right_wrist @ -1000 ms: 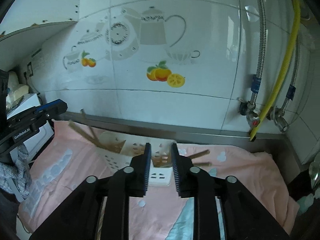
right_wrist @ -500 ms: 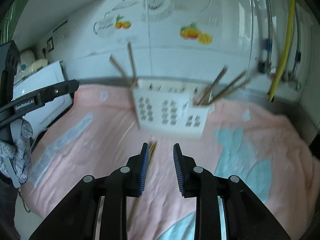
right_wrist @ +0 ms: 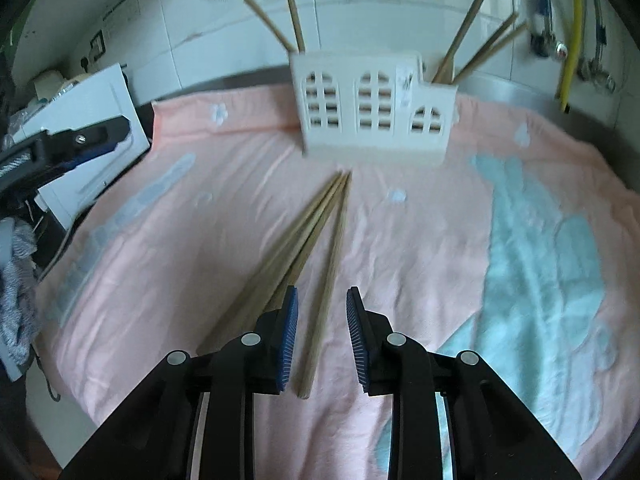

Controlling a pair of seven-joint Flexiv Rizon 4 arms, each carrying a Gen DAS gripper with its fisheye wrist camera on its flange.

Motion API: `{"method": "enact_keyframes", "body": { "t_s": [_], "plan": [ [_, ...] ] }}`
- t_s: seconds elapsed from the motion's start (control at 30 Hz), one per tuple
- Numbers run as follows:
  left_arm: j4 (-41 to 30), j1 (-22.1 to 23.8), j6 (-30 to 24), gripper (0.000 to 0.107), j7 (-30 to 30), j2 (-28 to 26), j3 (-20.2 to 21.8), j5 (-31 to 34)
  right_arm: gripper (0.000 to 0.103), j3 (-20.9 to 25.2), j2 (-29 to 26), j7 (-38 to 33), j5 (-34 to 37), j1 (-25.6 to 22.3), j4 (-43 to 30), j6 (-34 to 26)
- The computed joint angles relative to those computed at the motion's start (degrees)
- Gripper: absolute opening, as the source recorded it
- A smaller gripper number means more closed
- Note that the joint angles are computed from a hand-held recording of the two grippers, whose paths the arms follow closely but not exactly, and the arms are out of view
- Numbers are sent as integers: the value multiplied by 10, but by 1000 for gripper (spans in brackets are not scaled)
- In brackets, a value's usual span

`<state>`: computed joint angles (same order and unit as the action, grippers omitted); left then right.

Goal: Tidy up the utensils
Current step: 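Close the right tool on a chopstick while the left tool grasps another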

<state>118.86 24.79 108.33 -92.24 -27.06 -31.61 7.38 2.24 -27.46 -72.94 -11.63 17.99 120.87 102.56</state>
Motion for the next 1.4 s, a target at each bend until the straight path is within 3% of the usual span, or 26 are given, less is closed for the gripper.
{"method": "enact_keyframes", "body": {
  "t_s": [0.07,0.23,0.43,0.77,1.03,1.4],
  "plan": [
    [7,-4,2,49,-2,-1,6,-1,24,-17,-8,2,6,18,-2,1],
    [18,-16,5,49,-9,0,24,-6,23,12,-27,9,-1,-8,-19,-15],
    [29,-10,8,49,-21,-4,26,2,18,2,-36,18,-8,4,-33,-42],
    [35,12,6,49,-28,-18,3,10,9,-110,-34,42,6,109,-13,-26],
    [42,-2,0,49,-22,-13,9,10,8,-114,-21,35,14,108,-1,-18],
    [44,-1,-29,48,2,-37,-28,-5,7,-89,39,-5,48,77,35,39]
  ]
}}
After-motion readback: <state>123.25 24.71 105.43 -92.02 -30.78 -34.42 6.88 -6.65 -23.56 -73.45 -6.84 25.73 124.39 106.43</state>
